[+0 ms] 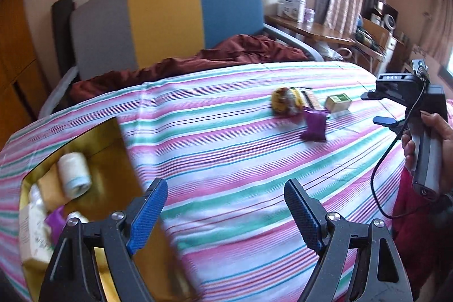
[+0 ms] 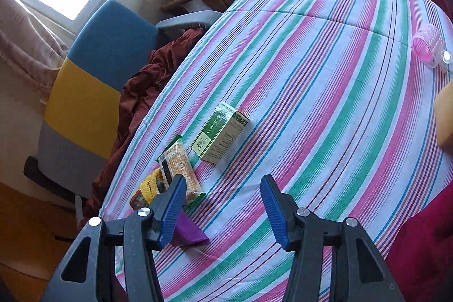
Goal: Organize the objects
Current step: 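Move both tools back toward the remaining items on the sheet, then grasp the purple sachet with the left tool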
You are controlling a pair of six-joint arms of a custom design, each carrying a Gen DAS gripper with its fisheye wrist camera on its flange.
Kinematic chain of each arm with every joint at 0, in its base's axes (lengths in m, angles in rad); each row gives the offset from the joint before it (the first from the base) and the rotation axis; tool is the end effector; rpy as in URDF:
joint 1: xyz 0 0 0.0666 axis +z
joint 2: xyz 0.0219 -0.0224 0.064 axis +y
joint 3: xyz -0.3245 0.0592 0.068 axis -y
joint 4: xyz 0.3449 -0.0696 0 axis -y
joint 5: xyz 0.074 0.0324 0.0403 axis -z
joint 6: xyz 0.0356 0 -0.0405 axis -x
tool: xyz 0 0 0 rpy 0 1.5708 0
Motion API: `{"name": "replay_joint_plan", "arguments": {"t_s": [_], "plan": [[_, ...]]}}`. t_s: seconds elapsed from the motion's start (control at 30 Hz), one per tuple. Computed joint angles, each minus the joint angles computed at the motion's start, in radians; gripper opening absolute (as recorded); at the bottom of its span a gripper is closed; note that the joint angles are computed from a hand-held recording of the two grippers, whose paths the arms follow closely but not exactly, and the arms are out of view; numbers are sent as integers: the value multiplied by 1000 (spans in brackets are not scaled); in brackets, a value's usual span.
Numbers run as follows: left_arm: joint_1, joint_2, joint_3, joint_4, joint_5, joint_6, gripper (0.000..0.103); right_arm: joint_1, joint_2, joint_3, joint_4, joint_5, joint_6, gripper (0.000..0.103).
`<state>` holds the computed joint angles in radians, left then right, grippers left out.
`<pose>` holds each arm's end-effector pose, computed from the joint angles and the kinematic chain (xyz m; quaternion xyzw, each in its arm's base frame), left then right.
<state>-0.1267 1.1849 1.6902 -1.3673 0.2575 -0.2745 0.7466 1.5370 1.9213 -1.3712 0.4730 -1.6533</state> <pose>0.3311 -0.0517 0.5413 0.2290 0.9026 -0.0947 0.3521 0.3465 0.2980 0.4982 0.4684 0.8074 0.1795 0.3105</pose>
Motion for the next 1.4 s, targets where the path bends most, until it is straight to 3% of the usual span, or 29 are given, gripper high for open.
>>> {"name": "replay_joint_plan", "arguments": {"t_s": [0.2, 0.37, 0.6, 0.8, 0.83, 0.93, 0.97, 1.03, 1.13, 1.4], "plan": [[-149, 94, 37, 39, -28, 38, 85, 5, -25, -33, 65, -1, 13, 55], [-220, 190, 89, 56, -22, 61, 85, 4, -37, -50, 109, -7, 42, 55], [-313, 272, 115, 140, -27, 46, 85, -7, -78, -122, 179, -33, 13, 56], [-375, 357, 147, 184, -77, 36, 85, -12, -76, -128, 195, -51, 16, 56], [-377, 378, 158, 181, -84, 43, 83, -11, -77, -130, 196, -51, 17, 56], [-364, 426, 194, 140, -69, 71, 43, -13, -72, -131, 196, -63, 16, 56], [-358, 414, 177, 165, -67, 86, 34, -16, -68, -126, 193, -70, 20, 56], [-332, 410, 178, 143, -19, 110, 34, -18, -60, -117, 186, -81, 28, 56], [-310, 359, 117, 152, -34, 115, 34, -22, -42, -94, 166, -99, 45, 56], [-239, 121, -124, 144, -24, 105, 34, -27, 19, -17, 89, -158, 94, 56]]}}
